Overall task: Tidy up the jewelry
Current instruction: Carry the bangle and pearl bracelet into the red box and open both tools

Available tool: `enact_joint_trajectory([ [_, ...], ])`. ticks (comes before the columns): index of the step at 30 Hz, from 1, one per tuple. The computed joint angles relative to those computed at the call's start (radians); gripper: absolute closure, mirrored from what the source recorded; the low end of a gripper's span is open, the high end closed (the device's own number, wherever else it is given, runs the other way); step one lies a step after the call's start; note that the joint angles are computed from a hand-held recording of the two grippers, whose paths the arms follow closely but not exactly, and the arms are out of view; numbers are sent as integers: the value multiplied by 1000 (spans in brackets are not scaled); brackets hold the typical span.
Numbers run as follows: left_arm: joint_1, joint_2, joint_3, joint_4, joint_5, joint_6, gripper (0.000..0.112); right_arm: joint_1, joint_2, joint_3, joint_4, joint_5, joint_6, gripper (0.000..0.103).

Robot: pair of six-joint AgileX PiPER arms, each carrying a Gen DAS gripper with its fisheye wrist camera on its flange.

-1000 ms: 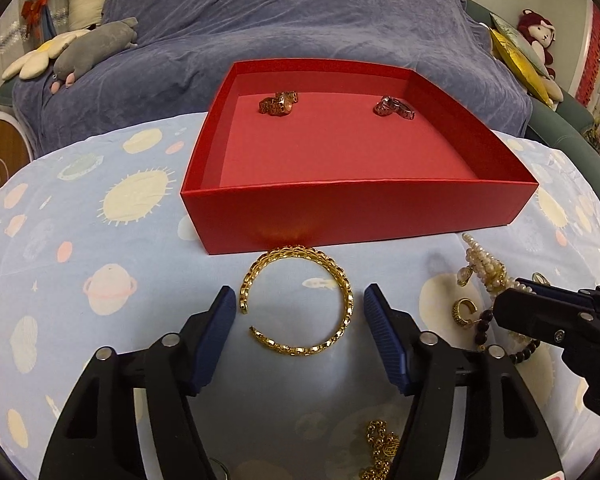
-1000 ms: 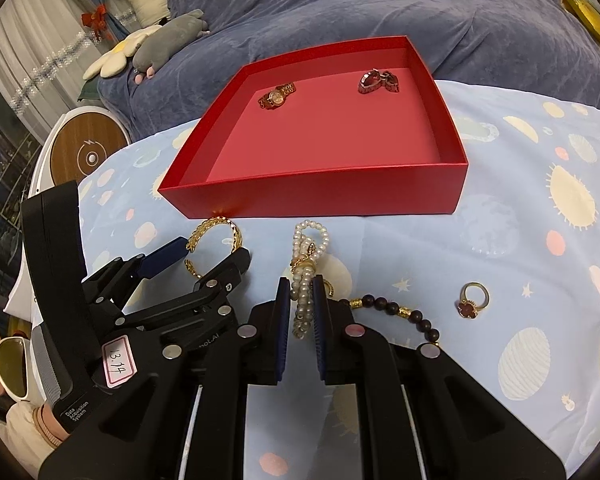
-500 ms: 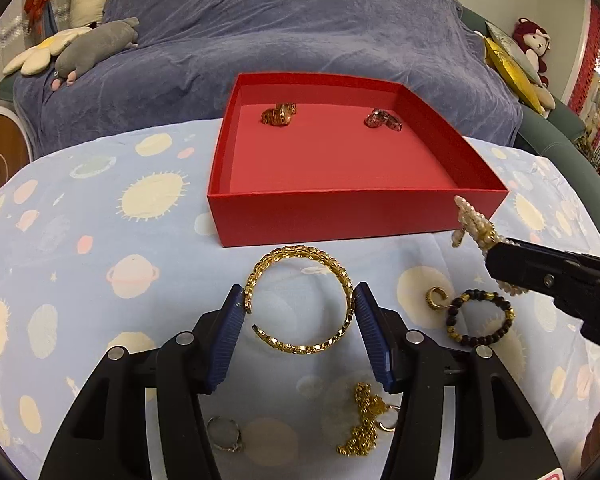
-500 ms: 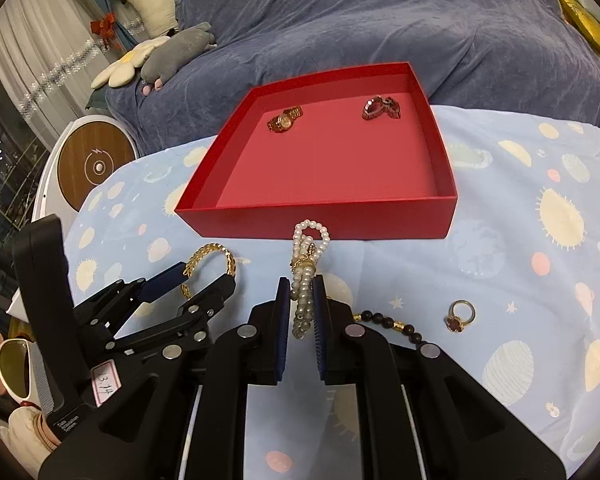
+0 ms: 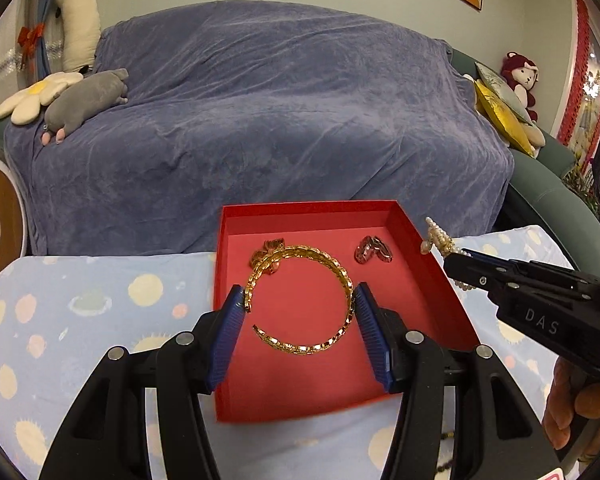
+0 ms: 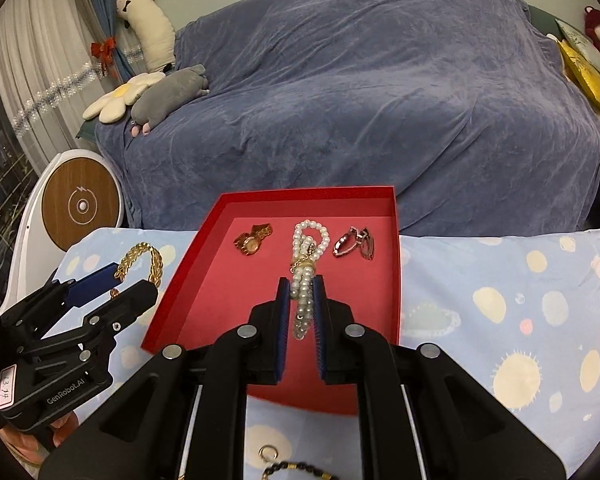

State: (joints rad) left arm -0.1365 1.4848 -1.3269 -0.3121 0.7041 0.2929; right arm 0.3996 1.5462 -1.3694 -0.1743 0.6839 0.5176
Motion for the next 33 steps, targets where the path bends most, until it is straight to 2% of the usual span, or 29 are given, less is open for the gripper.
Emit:
enact_joint_trajectory([
  [4, -40, 130, -70, 52, -28, -55, 59, -64, 101, -40, 96, -13, -97, 93],
  [9, -55, 215, -106, 101, -41, -92, 59, -75, 175, -75, 88, -5, -110, 92],
  [13, -52, 251, -127, 123, -39, -114, 58, -80, 203, -84, 99, -8, -116, 91],
  [18, -25, 267, -145, 110, -26, -139, 57, -78, 167, -37, 57, -40, -71, 90],
  [22, 11, 203, -101, 81, -28, -94, 57, -96, 66, 24, 104, -32, -107, 88],
  [25, 64, 121, -55, -20, -4, -1, 53, -81, -50, 85, 93, 5, -101, 75],
  [26, 77, 96, -46, -35, 8, 17, 45, -76, -86, 102, 93, 16, -98, 71],
  [28, 95, 34, -18, -39, 20, 29, 44, -48, -172, 150, 68, 48, -59, 68],
  [31, 148, -69, 32, -94, 76, 86, 45, 12, -286, 211, 29, 88, 11, 67],
  [33, 188, -149, 77, -119, 112, 115, 44, 84, -345, 242, -49, 123, 110, 66],
])
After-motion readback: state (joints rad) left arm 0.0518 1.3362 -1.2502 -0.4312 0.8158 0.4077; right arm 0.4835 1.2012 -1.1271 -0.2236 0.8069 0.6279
